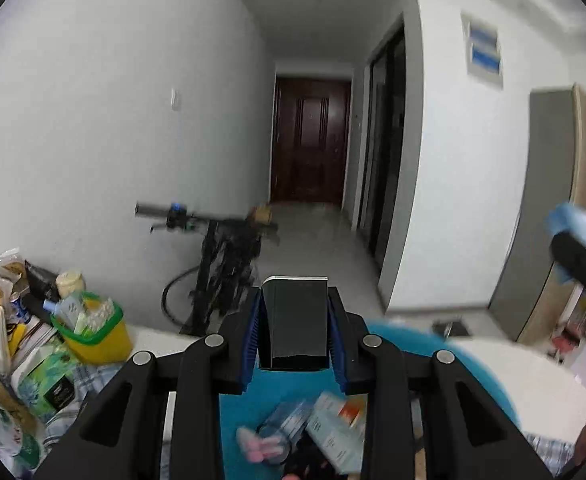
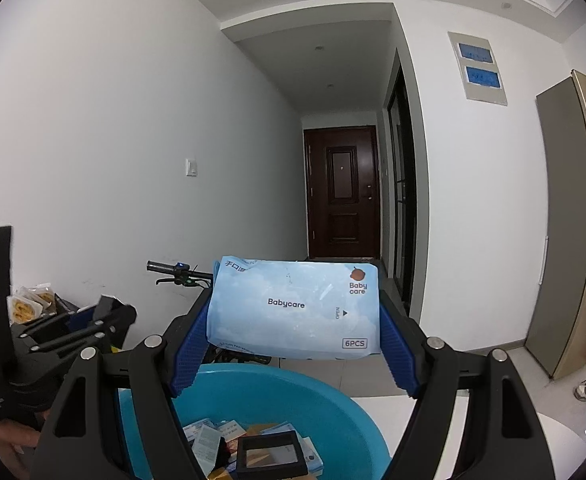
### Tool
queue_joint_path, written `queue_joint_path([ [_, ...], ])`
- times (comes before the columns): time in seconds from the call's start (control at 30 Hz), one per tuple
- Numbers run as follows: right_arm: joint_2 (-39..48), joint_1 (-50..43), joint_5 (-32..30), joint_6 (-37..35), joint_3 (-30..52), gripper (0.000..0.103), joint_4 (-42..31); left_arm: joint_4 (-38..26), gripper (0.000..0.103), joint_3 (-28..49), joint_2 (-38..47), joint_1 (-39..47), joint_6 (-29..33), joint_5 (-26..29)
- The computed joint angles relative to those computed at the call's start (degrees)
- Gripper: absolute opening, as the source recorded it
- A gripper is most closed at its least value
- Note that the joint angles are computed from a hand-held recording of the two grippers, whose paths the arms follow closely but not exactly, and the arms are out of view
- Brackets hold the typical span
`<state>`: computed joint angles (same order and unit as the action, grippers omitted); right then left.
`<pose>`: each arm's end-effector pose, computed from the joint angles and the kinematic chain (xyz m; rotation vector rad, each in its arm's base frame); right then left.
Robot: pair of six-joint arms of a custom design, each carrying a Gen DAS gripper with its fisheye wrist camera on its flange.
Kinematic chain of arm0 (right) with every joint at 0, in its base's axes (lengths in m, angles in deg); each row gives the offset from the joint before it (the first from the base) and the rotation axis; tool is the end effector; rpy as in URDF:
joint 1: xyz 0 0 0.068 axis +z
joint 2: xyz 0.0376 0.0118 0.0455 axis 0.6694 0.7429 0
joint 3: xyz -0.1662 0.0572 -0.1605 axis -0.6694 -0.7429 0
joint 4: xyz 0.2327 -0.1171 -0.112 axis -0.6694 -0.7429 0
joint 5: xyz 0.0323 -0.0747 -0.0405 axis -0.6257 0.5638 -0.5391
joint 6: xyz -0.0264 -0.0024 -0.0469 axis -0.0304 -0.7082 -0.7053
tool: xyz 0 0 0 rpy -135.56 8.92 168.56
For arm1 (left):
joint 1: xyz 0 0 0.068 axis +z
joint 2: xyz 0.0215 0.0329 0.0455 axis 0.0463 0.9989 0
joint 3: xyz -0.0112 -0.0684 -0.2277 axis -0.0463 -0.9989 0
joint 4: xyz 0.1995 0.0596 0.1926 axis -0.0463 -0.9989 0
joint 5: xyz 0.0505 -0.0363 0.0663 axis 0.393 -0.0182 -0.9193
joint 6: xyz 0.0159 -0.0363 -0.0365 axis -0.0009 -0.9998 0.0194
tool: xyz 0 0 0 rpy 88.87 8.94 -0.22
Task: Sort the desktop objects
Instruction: 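Lower the black box into the blue basin and open the left gripper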
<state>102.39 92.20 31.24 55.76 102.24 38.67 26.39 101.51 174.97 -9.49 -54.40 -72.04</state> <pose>0.1741 0.1589 0.1644 0.2558 1.6950 -0.1767 0.3379 -0.0823 0.1635 0.4398 1.9412 -0.3595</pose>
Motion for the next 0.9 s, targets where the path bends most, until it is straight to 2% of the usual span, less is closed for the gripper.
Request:
queue_joint_path([
  [0.07, 0.3, -0.8, -1.2, 2.0, 0.8, 0.075, -2.9, -4.4, 0.032, 3.3, 2.8, -0.4, 0.7, -0.5],
  [0.3, 1.9, -3.9, -6.2, 8.1, 4.4, 0.075, -13.3, -12.4, 0.032, 9.7, 9.4, -1.5, 3.0, -1.2],
  [0.47, 4.5, -8.8, -14.8, 12.0, 7.3, 0.075, -20.2, -18.8, 0.032, 14.8, 13.8, -1.7, 4.4, -1.4],
  [0.57, 6.6, -12.0, -21.6, 12.9, 8.5, 0.075, -21.8, -20.9, 0.032, 16.9, 16.0, -2.7, 6.0, -4.0],
  [0.77, 10.5, -14.2, -26.2, 12.1, 10.7, 0.075, -23.2, -26.2, 0.032, 21.1, 20.1, -2.9, 6.8, -3.6],
  [0.9, 13.0, -17.1, -33.5, 12.2, 10.9, 0.075, -23.5, -29.0, 0.032, 24.0, 23.0, -3.2, 7.0, -4.2],
])
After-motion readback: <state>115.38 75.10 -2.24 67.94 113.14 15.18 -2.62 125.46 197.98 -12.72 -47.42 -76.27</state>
